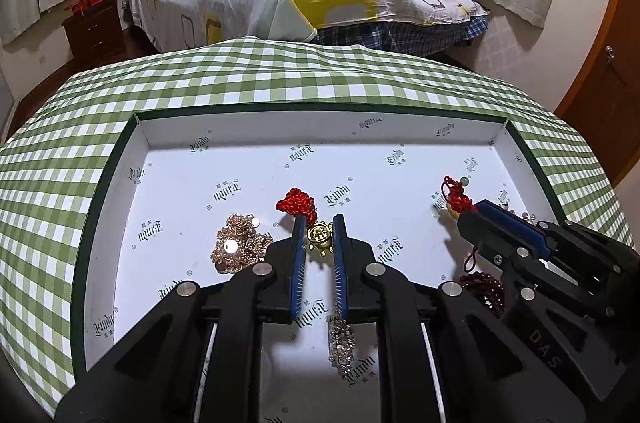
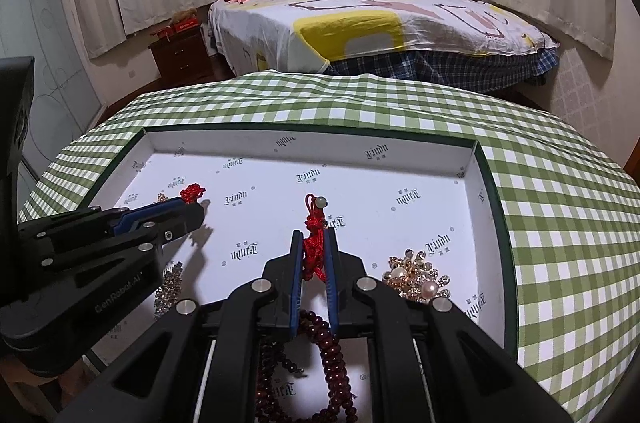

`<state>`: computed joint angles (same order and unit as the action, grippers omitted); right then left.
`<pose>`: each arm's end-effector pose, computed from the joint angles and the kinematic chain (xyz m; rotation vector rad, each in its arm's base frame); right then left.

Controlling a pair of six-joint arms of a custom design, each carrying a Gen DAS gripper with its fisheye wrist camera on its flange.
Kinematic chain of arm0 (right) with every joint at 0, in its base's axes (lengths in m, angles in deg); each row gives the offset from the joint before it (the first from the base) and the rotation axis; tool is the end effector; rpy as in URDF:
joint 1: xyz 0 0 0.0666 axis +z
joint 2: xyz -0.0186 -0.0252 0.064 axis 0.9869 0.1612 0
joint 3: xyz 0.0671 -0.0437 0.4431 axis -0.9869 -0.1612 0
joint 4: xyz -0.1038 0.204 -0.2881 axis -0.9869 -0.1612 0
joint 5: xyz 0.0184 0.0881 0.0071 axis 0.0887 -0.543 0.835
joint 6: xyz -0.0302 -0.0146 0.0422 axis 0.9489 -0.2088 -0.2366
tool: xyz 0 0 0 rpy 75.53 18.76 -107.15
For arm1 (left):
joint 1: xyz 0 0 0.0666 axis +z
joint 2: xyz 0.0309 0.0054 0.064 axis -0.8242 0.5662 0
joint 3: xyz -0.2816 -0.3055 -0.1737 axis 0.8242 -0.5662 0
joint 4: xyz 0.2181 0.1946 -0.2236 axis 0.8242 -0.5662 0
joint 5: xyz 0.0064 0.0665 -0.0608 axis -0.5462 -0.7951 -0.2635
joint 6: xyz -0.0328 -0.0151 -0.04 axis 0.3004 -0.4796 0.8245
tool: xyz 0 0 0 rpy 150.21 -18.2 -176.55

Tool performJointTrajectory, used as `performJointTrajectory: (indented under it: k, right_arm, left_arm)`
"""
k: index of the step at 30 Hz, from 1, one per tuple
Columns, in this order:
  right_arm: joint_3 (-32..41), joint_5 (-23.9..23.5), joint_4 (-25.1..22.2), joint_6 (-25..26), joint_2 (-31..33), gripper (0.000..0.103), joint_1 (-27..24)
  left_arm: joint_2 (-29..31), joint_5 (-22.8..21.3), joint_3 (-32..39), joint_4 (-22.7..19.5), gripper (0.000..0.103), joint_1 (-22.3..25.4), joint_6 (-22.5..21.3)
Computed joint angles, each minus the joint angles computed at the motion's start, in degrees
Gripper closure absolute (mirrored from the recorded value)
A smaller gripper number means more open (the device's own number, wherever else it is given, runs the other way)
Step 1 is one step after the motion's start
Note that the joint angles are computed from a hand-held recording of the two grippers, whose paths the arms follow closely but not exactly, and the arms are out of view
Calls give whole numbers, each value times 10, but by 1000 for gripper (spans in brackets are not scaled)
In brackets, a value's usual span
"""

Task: Organize jewelry
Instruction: 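Carry both red charms into the green box and open both grippers, then lift both grippers out of the box back over the table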

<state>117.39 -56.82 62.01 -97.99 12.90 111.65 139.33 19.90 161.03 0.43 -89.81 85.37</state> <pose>0.5015 0.2943 0.3315 -0.1768 2.3883 0.2562 0.5268 -0.3514 0.3410 0.1361 2.4698 -0.1935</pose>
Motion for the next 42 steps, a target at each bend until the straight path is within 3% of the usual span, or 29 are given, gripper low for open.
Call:
performJointTrajectory:
  k: [11,13,15,17,22,28,33,42]
  right_arm:
    - [8,-3,-7,-3,8,91,0]
    - [8,-3,-8,-4,9,89,-1]
    - [7,-2,-9,-5,8,76,-1]
    - [3,-2,-4,-5,5,71,0]
    - [-7,0,6,-4,-9,71,2]
    - [-37,14,33,2,-52,64,8]
    - [-85,39,61,-4,-102,59,16]
    - [-180,116,88,-15,-179,59,44]
  left_arm:
    - [4,1,4,-5,87,2,1]
    - [3,0,2,-5,79,2,0]
    - [-1,-3,-3,2,65,2,-1]
    - [-7,-9,-9,11,58,1,-5]
    - [-25,-21,-25,25,50,0,-6]
    - [-77,-34,-83,86,42,-8,-2]
    - [-128,-75,-141,147,36,-29,-4]
    - [-194,-146,-221,191,33,-79,3]
